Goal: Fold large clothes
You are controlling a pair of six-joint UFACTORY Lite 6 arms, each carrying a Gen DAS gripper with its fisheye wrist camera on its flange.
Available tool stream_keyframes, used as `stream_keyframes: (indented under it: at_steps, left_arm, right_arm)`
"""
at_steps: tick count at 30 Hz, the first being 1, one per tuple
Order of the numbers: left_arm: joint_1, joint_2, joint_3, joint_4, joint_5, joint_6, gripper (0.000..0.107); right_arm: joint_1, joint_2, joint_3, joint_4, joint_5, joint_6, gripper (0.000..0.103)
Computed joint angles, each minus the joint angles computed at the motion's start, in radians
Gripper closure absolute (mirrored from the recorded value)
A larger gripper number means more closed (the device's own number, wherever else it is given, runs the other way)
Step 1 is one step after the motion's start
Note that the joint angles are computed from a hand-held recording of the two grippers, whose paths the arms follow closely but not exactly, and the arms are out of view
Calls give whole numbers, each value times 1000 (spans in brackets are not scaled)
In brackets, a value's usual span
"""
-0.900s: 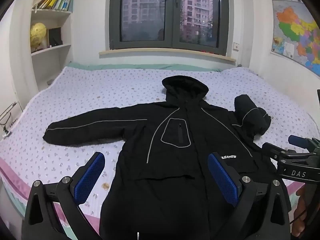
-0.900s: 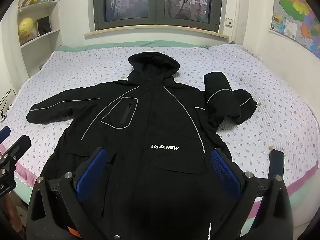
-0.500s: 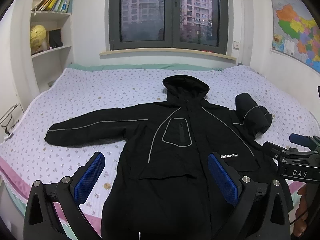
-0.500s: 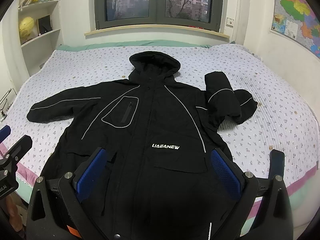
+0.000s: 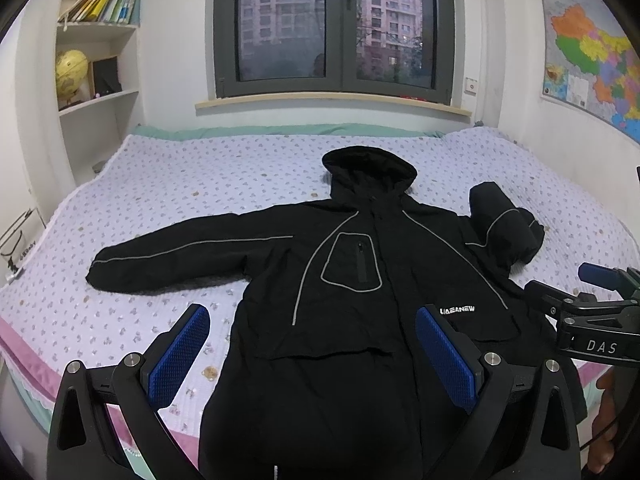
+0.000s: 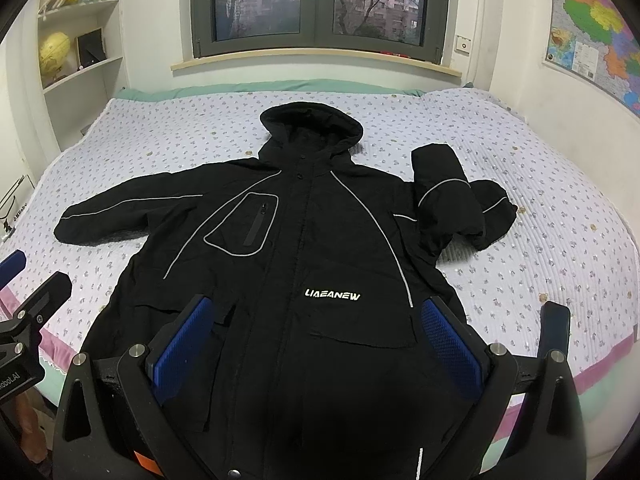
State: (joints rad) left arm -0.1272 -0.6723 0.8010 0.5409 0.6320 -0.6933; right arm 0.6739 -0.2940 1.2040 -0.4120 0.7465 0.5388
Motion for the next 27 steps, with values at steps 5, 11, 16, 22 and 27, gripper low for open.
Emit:
stream_keyframes:
  at_steps: [5, 11, 16, 22, 27]
  left_arm:
    - [-21, 29, 14, 24, 1, -29, 5]
    - [-50, 131, 73, 18, -25, -56, 5]
    - [-87, 297, 174, -38, -73, -54, 5]
    - [-154, 659, 463, -179, -145, 75, 5]
    - [-148, 1129, 946, -436, -128, 310, 5]
  right_arm:
    - [-16, -2, -5, -2, -17, 6, 0]
    - [-160, -20, -47, 84, -121, -110, 0]
    - [-321, 24, -4, 226, -133, -336, 0]
    - [-604, 170, 109, 611, -258, -793, 0]
    - [-840, 494, 396, 938, -284, -1103, 0]
